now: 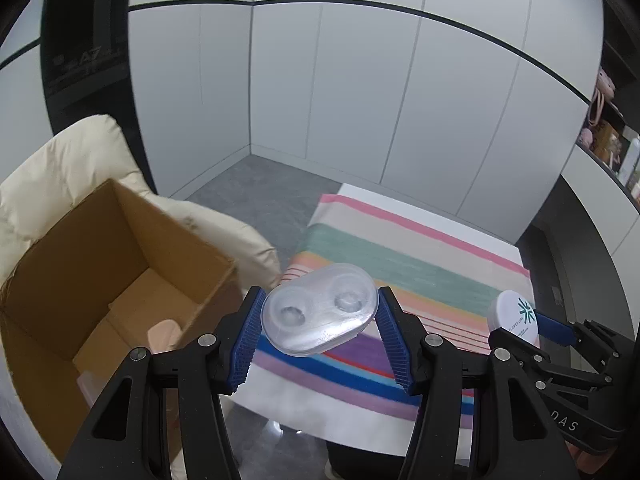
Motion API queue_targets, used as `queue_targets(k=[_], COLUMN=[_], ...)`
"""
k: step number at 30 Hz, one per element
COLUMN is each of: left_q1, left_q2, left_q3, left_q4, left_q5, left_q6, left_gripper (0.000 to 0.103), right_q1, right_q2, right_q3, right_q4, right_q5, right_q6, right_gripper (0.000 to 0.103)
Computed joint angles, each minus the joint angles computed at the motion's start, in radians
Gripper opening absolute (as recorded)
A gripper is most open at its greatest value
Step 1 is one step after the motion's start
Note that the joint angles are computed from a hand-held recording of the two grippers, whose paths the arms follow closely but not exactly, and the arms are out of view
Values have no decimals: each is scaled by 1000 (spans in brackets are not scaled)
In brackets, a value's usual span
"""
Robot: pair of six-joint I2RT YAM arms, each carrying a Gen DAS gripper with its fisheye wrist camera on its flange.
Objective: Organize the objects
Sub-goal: 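Carry the small clear case with the left tool while the right tool carries the white tin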
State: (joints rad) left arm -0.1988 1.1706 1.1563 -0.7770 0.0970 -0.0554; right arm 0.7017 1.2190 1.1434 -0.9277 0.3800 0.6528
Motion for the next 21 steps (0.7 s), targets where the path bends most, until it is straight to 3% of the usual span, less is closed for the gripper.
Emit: queue_targets(k=[21], left_q1=[490], left_q2=[-40], left_q3=[-20], left_q4=[-49], left_q5=[204], left_q6=[217], left_gripper=[57], right_q1=[196], right_q2=[362], right_q3=[297], right_q4=[70], right_q5=[9], right_q6=[-1], right_gripper=[60])
